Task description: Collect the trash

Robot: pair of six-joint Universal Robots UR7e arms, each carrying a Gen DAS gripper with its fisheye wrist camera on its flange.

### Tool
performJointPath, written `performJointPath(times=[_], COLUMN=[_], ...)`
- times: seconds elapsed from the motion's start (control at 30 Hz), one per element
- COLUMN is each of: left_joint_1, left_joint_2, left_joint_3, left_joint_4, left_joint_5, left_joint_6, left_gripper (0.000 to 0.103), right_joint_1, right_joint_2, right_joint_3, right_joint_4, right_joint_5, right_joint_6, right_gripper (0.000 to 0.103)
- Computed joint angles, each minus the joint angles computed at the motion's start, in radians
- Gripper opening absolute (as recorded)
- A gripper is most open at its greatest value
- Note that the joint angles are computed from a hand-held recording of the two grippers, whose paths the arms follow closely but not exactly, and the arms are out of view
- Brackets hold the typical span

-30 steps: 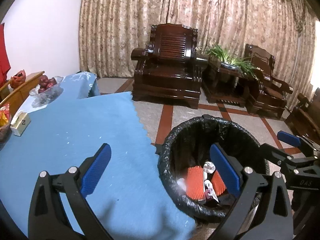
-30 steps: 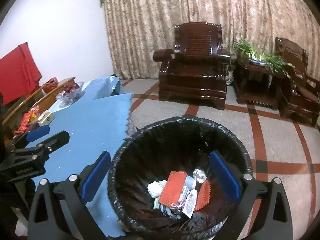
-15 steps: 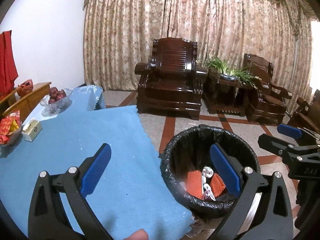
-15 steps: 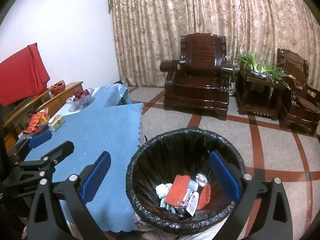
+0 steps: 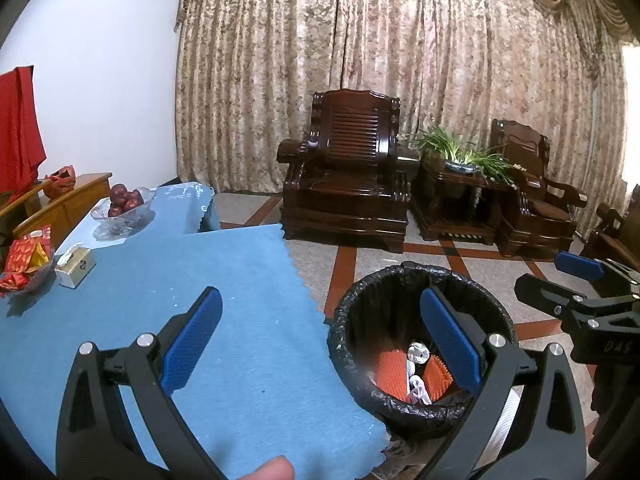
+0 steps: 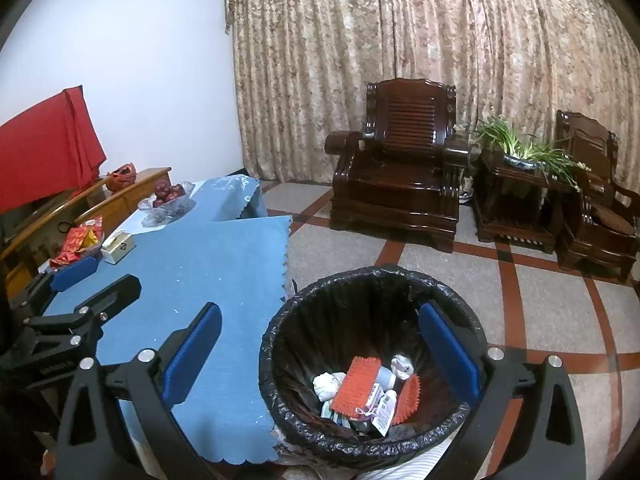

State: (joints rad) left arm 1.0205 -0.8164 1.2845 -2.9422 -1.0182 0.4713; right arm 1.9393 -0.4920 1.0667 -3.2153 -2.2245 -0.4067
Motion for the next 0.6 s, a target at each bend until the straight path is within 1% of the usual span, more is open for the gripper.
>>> performJointPath(times=[0.6], left_joint_1=[0.002], left_joint_2=[-0.002], left_joint_3=[0.000], left_joint_4=[0.001], left_joint_5=[0.007], left_joint_6=[-0.003], left_gripper=[0.097], right_joint_1=[-0.001], right_joint_2=[0.001], right_joint_3=[0.004], right_joint_4=[0.001], right_joint_5=[0.006], right_joint_6=[-0.004], right_gripper=[0.097])
